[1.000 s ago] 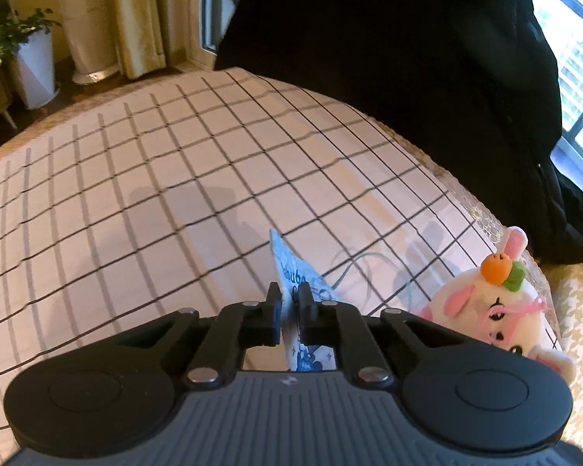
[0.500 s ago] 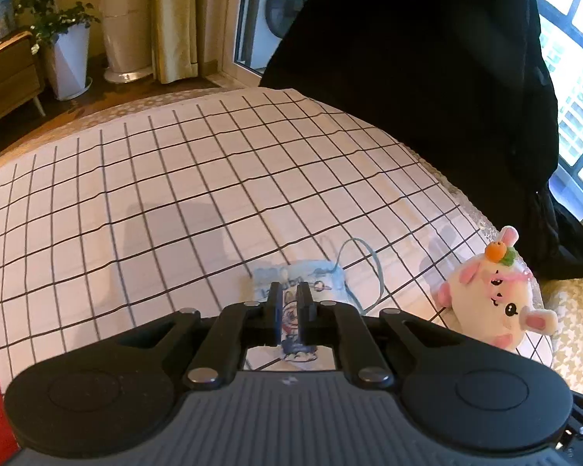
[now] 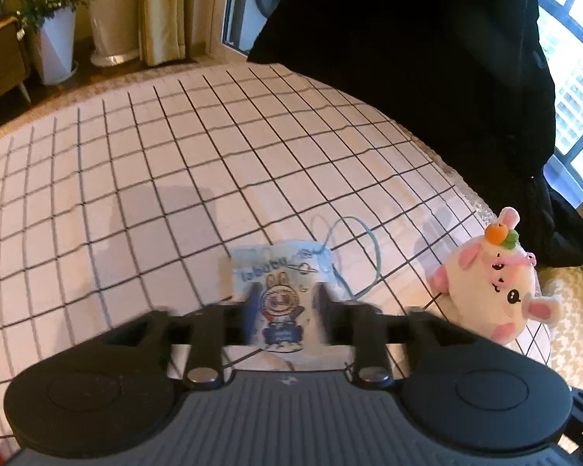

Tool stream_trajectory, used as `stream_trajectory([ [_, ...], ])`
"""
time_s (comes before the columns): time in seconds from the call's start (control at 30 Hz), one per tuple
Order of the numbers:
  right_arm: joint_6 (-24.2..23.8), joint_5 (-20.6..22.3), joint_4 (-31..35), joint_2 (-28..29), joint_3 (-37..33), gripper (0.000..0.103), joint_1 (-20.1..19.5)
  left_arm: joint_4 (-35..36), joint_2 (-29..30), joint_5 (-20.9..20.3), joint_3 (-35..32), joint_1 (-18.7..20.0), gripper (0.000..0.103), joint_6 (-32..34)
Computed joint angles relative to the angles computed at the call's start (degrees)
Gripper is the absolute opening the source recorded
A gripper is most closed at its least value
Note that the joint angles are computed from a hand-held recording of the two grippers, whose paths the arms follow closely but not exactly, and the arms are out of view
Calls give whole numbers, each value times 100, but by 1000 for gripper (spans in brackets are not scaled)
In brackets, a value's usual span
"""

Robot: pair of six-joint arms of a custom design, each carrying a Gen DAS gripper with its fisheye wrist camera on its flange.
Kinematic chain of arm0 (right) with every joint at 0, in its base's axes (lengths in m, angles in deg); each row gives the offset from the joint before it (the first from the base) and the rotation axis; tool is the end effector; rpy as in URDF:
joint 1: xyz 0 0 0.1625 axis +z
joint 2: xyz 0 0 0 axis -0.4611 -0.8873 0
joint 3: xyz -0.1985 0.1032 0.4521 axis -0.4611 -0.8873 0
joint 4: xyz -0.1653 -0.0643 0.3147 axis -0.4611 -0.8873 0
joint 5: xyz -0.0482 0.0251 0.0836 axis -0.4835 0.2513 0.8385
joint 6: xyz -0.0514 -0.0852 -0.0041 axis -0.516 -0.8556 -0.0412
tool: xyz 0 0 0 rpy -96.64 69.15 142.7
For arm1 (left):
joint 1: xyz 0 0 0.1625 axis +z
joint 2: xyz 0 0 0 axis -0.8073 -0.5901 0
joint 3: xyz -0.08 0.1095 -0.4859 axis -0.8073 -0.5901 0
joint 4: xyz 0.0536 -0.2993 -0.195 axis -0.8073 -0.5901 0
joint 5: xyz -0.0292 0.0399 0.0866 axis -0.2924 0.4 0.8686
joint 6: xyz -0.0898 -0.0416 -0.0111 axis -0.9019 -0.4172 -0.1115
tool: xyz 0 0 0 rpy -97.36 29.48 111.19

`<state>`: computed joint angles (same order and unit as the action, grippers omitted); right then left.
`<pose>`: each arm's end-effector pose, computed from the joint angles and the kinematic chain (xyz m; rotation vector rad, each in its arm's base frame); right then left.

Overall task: Organize soft objects
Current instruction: 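Lift the labubu bag and pink packet and carry them over the tin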

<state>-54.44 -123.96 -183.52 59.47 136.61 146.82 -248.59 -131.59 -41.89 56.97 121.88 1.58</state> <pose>0.2728 -0.3392 -0.0566 0.6436 -2.2955 1.0393 -0.0149 -0.5469 0.2363 0.3666 2.5104 -0.6563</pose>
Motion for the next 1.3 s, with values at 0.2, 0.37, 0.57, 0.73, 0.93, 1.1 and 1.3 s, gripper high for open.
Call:
stream_trajectory([
  [0.2,12,199,-44,10,83,0,-182,-92,433,339,-141,-53,78,-63],
  [0.37,-42,326,-29,15,120,0,-307,-42,783,552,-256,-62,78,-155],
  [0.57,-106,417,-16,24,136,0,-387,-332,1104,916,-214,-116,78,-16],
  [0.73,-121,476,-18,36,136,0,-429,-471,1155,1134,-220,-93,76,-69],
  [0.93,-127,490,-17,35,122,0,-465,-506,1013,1169,-227,-19,36,-251],
  [1.1,-101,437,20,27,112,0,-425,-438,794,975,-239,84,16,-345],
  [1.3,-8,352,60,-32,139,0,-312,-452,446,782,-65,102,14,-331],
])
